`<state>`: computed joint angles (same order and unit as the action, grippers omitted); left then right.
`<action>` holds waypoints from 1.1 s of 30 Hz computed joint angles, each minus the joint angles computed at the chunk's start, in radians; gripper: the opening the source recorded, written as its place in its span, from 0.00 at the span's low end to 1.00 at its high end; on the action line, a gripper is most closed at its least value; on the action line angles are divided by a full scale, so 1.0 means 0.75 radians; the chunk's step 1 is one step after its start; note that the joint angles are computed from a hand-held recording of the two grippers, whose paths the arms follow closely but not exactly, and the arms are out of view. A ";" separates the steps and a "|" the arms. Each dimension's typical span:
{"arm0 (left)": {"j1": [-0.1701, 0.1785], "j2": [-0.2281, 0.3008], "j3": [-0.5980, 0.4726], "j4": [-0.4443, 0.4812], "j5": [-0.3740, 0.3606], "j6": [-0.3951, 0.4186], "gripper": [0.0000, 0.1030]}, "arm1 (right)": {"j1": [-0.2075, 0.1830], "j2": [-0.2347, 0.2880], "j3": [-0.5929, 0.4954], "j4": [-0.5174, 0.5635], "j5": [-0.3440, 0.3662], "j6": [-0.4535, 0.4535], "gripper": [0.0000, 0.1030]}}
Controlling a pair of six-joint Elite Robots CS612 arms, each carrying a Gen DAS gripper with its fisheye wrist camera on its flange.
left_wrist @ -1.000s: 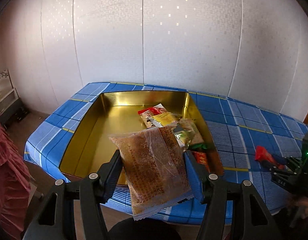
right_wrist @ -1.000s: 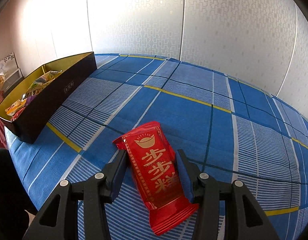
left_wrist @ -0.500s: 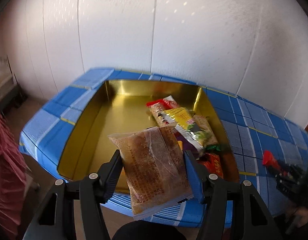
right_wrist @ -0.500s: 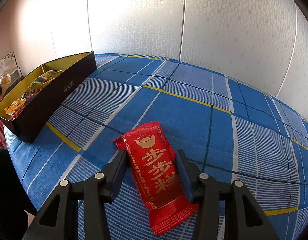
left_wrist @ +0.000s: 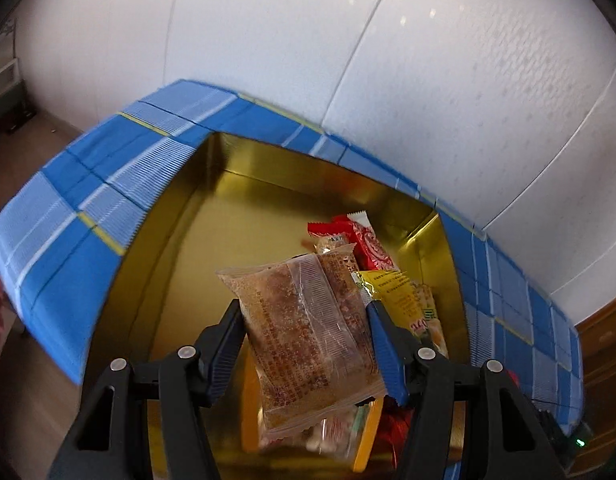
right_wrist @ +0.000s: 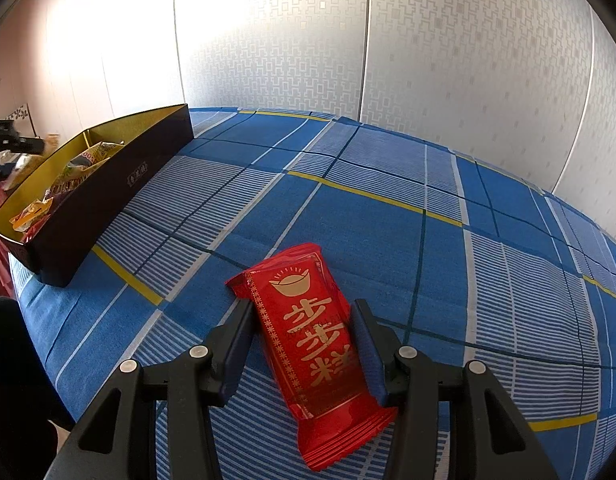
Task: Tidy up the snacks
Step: 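Open the left gripper over the tray and lift it away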
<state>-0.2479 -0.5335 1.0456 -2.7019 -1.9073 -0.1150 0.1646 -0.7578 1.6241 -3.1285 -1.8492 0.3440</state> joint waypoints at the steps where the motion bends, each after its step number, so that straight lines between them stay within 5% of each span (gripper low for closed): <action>1: -0.006 0.021 -0.036 0.037 0.011 0.006 0.59 | 0.000 0.000 0.000 0.000 0.000 -0.001 0.48; 6: -0.031 0.070 -0.115 0.130 0.121 0.057 0.61 | 0.000 -0.001 0.001 -0.001 0.002 -0.002 0.48; 9: -0.025 0.073 -0.114 0.111 0.098 0.010 0.69 | -0.001 0.000 0.000 -0.001 0.005 -0.001 0.48; 15: -0.030 0.006 0.036 -0.126 0.194 0.000 0.68 | -0.001 0.000 0.000 0.000 0.004 -0.001 0.48; 22: -0.055 -0.090 0.258 -0.416 0.253 0.106 0.68 | -0.001 0.001 -0.002 0.001 0.002 -0.002 0.48; 29: -0.083 -0.180 0.483 -0.642 0.118 0.255 0.68 | -0.001 0.001 -0.001 -0.001 0.001 -0.004 0.48; 33: -0.096 -0.225 0.604 -0.706 -0.042 0.411 0.68 | 0.000 0.002 -0.003 -0.001 -0.003 -0.008 0.48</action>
